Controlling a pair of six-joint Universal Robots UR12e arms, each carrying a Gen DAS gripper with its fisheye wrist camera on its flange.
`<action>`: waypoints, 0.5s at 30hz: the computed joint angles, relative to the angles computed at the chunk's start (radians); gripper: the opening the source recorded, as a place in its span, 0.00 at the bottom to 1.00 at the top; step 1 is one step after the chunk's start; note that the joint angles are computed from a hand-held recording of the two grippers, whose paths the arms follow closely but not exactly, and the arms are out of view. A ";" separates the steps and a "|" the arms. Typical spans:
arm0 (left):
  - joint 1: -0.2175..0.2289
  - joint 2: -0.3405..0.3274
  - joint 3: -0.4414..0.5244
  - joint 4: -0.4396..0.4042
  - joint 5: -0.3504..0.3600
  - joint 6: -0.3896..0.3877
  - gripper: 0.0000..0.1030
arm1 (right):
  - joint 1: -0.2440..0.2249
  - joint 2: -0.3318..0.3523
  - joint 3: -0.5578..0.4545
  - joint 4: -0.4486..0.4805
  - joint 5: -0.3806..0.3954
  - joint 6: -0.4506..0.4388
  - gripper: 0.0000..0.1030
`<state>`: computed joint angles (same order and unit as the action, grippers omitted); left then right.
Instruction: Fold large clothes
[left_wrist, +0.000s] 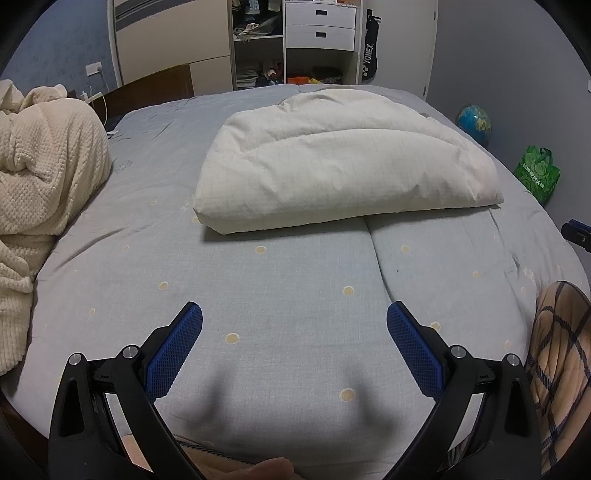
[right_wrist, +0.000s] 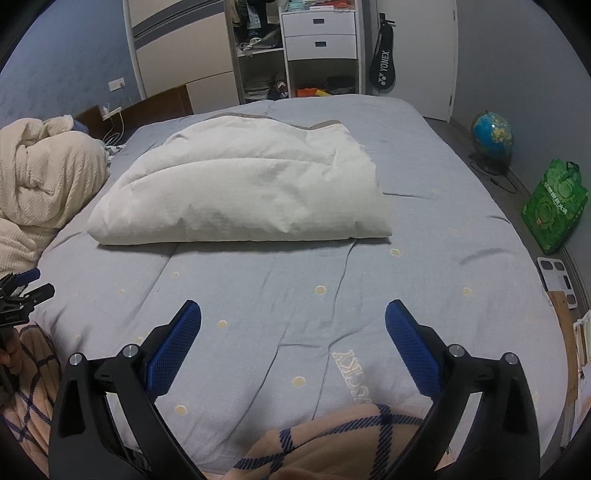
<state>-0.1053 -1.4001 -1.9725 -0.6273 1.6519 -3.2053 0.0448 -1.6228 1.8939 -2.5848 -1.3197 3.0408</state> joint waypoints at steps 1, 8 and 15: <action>0.000 0.000 0.000 0.000 0.000 0.001 0.94 | 0.002 0.001 -0.001 0.003 -0.012 0.004 0.93; -0.002 -0.001 0.002 -0.004 0.002 0.000 0.94 | -0.004 0.002 -0.004 0.010 -0.007 0.021 0.93; 0.000 -0.002 0.002 -0.008 0.000 0.008 0.94 | -0.009 0.006 -0.010 0.028 0.002 0.030 0.93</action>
<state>-0.1055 -1.4023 -1.9705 -0.6349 1.6524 -3.1971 0.0356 -1.6167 1.8839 -2.5565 -1.3178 3.0703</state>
